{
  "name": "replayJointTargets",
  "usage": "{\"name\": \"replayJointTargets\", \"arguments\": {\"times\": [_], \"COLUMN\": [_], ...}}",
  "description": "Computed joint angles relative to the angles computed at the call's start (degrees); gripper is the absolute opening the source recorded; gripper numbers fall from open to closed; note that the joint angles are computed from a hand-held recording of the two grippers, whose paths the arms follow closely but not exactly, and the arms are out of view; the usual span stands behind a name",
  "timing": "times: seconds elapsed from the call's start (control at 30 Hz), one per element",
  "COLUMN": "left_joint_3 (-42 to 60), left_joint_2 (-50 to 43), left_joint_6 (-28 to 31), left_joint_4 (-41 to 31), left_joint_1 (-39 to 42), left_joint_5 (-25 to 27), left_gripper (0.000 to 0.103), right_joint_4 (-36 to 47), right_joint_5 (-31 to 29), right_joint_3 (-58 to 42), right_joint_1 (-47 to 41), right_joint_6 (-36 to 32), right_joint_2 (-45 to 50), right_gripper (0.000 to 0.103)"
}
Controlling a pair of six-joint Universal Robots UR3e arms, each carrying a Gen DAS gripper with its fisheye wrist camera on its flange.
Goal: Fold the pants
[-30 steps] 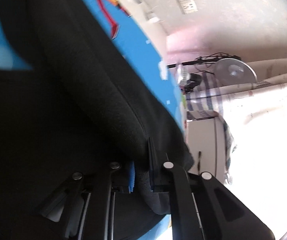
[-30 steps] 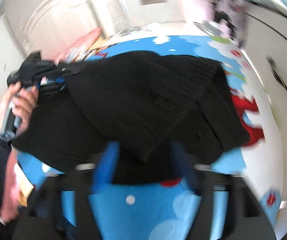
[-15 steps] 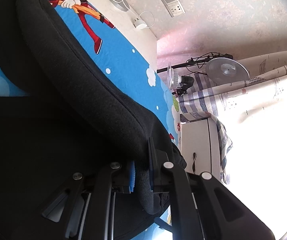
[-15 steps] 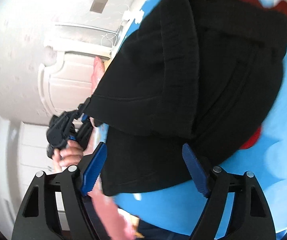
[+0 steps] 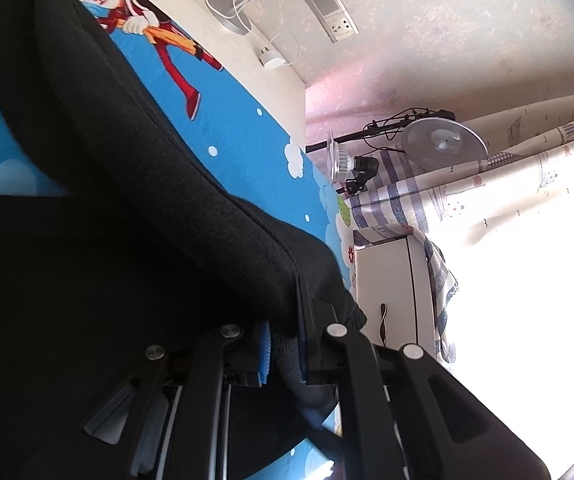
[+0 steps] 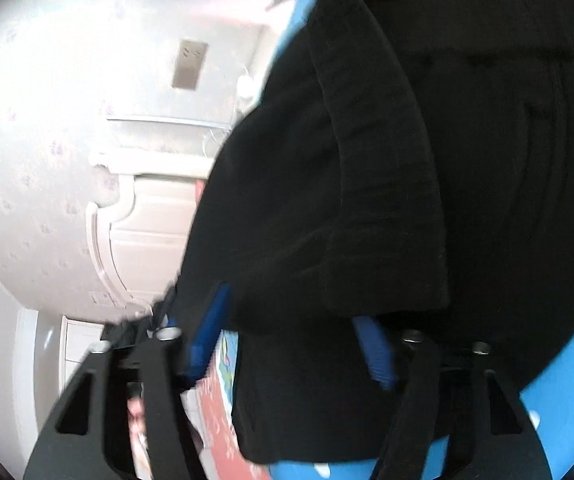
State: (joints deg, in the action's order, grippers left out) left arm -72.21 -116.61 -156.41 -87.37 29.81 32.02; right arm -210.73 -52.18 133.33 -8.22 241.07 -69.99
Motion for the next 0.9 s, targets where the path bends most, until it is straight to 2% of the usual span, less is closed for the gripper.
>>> {"name": "replayJointTargets", "arguments": {"times": [0.03,0.13,0.27,0.43,0.5,0.57,0.63,0.67,0.7,0.73,0.77,0.83,0.9], "left_joint_3": [-1.47,-6.95,-13.28,-28.51,-35.32,-41.68,-44.68,-44.7,-44.79,-44.68,-44.21,-41.84,-37.26], "left_joint_2": [0.98,4.38,8.61,26.25,34.13,37.63,35.28,33.26,32.88,33.78,35.54,36.84,34.66], "left_joint_6": [0.02,1.27,3.7,11.52,15.65,16.23,14.75,14.45,16.49,20.5,24.36,28.74,28.59], "left_joint_4": [0.59,1.93,1.77,-3.56,-5.81,-3.36,1.48,1.24,-0.48,-3.63,-6.7,-11.22,-11.16], "left_joint_1": [0.36,1.51,2.6,7.46,9.28,8.7,6.75,6.73,7.81,10.19,13.4,19.62,26.14], "left_joint_5": [0.34,1.76,2.49,3.19,4.97,8.29,11.7,13.39,13.62,13.39,13.19,12.23,10.09], "left_gripper": [0.01,0.01,0.01,0.01,0.01,0.012,0.019,0.021,0.029,0.036,0.038,0.048,0.053], "right_joint_4": [1.85,7.77,20.13,36.68,39.68,39.48,41.51,41.75,41.27,40.63,40.71,41.5,43.04], "right_joint_5": [0.32,2.15,-0.03,-8.63,-12.43,-13.8,-10.28,-10.25,-10.74,-10.46,-10.31,-9.48,-8.25], "right_joint_3": [-0.55,-0.36,0.02,6.6,8.8,10.43,14.1,14.57,15.65,16.49,16.56,16.17,16.57], "right_joint_1": [-1.02,-4.61,-5.33,-5.38,-5.0,-5.31,-9.29,-9.54,-9.35,-9.55,-9.7,-10.37,-11.65], "right_joint_6": [-3.38,-10.4,-17.2,-26.76,-28.19,-29.2,-30.91,-32.42,-32.84,-33.41,-34.38,-35.57,-37.01], "right_joint_2": [-1.68,-6.87,-17.14,-40.61,-43.63,-40.08,-38.65,-37.28,-37.66,-38.28,-38.73,-39.19,-40.43], "right_gripper": [0.035,0.025,0.02,0.018,0.017,0.017,0.017,0.017,0.018,0.018,0.018,0.018,0.019]}}
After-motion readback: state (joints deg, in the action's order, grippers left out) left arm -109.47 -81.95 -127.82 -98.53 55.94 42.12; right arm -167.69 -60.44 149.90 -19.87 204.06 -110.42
